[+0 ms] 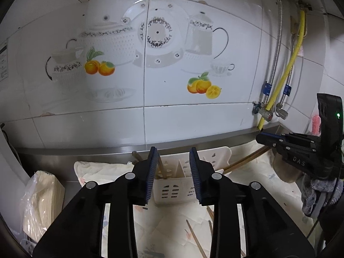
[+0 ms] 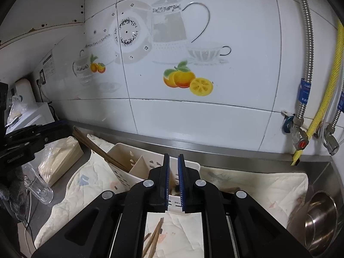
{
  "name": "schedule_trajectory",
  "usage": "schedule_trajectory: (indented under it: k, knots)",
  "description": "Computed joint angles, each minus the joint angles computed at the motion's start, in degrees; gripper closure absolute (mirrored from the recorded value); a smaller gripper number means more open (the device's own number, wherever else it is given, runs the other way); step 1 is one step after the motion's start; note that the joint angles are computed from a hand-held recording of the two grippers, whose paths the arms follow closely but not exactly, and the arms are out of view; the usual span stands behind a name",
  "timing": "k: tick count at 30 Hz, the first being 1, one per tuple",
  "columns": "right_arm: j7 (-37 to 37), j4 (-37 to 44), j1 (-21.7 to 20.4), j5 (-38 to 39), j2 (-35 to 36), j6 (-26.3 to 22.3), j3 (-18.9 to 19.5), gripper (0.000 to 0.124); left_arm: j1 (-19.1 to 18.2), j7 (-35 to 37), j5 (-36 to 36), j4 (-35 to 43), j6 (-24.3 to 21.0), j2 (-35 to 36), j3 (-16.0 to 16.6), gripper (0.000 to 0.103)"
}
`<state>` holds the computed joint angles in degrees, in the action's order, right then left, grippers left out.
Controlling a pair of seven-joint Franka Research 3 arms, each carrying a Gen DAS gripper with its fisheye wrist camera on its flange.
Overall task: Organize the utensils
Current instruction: 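Lower the chopsticks into the holder slots and open both grippers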
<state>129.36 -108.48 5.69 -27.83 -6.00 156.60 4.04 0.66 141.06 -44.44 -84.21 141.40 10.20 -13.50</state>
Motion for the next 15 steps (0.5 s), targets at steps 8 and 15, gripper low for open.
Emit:
schedule_trajectory:
  k: [8, 15]
  knots:
    - [2.78, -4.27, -1.67, -3.31, -5.16, 0.87, 1.8, 0.103, -0.07, 4.85, -6.25, -8.78, -0.03, -6.64, 1.96, 0.051]
    - [4.16, -12.12, -4.17, -3.22, -11.72, 2.78, 5.31, 0.096, -2.37, 9.02, -10.09, -18.12, 0.51, -12.7, 5.83, 0.046]
